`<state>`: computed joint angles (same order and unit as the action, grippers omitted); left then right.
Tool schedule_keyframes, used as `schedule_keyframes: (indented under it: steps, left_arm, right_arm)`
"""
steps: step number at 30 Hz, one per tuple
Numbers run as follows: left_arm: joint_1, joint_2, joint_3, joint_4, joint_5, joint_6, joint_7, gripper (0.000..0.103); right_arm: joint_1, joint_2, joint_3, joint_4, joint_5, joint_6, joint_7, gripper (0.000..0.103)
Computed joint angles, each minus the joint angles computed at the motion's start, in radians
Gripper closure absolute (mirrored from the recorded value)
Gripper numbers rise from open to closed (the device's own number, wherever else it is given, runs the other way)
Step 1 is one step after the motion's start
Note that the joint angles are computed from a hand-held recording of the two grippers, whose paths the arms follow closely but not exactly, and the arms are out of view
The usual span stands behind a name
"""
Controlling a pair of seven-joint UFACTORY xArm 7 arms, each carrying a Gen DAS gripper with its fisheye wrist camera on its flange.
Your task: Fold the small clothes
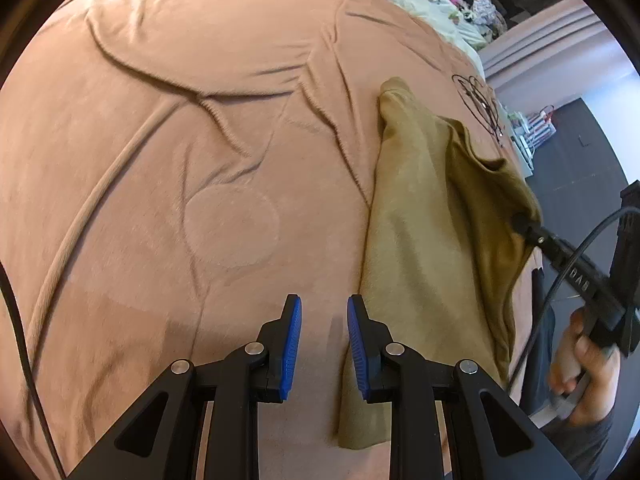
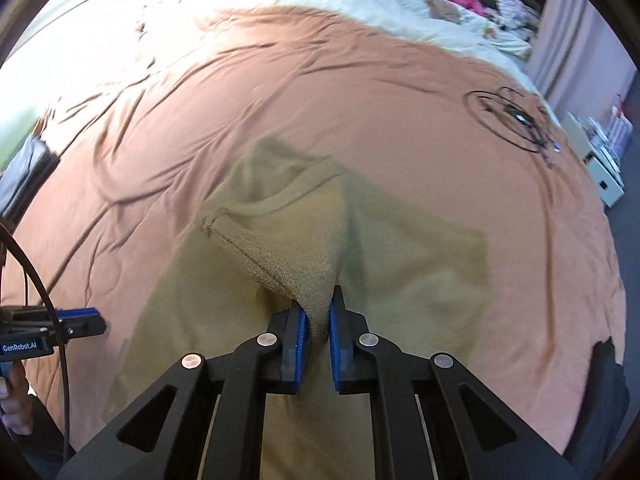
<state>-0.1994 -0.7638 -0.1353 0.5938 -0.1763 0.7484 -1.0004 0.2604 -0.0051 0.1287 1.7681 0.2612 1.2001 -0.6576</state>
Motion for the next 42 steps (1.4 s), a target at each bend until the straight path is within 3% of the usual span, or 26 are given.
schedule_keyframes:
  steps: [17, 19, 23, 27, 35, 36, 37, 39, 42]
  left_arm:
    - [0.008, 0.222, 0.056, 0.156, 0.004, 0.001, 0.227, 0.077]
    - [0.008, 0.250, 0.061, 0.177, -0.002, -0.002, 0.250, 0.077]
    - [0.016, 0.299, 0.071, 0.209, -0.011, -0.019, 0.295, 0.077]
    - [0.023, 0.339, 0.077, 0.230, -0.029, -0.043, 0.322, 0.077]
    - [0.022, 0.426, 0.097, 0.272, -0.088, -0.109, 0.396, 0.077]
    - [0.023, 0.436, 0.096, 0.277, -0.091, -0.116, 0.403, 0.077]
    - [0.026, 0.447, 0.094, 0.283, -0.089, -0.120, 0.405, 0.077]
    - [0.031, 0.468, 0.090, 0.300, -0.085, -0.119, 0.408, 0.077]
    - [0.034, 0.482, 0.091, 0.312, -0.091, -0.119, 0.420, 0.077]
  right_arm:
    - [-0.109, 0.342, -0.013, 0.359, 0.070, 0.130, 0.180, 0.096]
    - [-0.111, 0.341, -0.023, 0.345, 0.065, 0.095, 0.210, 0.092]
    - [-0.183, 0.415, 0.019, 0.465, 0.188, 0.220, 0.238, 0.084]
    - [-0.214, 0.465, 0.042, 0.543, 0.250, 0.277, 0.245, 0.056]
    - [-0.240, 0.541, 0.059, 0.614, 0.276, 0.314, 0.227, 0.054]
    - [-0.234, 0.544, 0.055, 0.616, 0.262, 0.313, 0.224, 0.058]
    - [-0.230, 0.539, 0.053, 0.607, 0.251, 0.308, 0.218, 0.074]
    - [-0.213, 0.530, 0.043, 0.598, 0.214, 0.293, 0.204, 0.096]
    - [-0.202, 0.498, 0.036, 0.555, 0.191, 0.240, 0.190, 0.100]
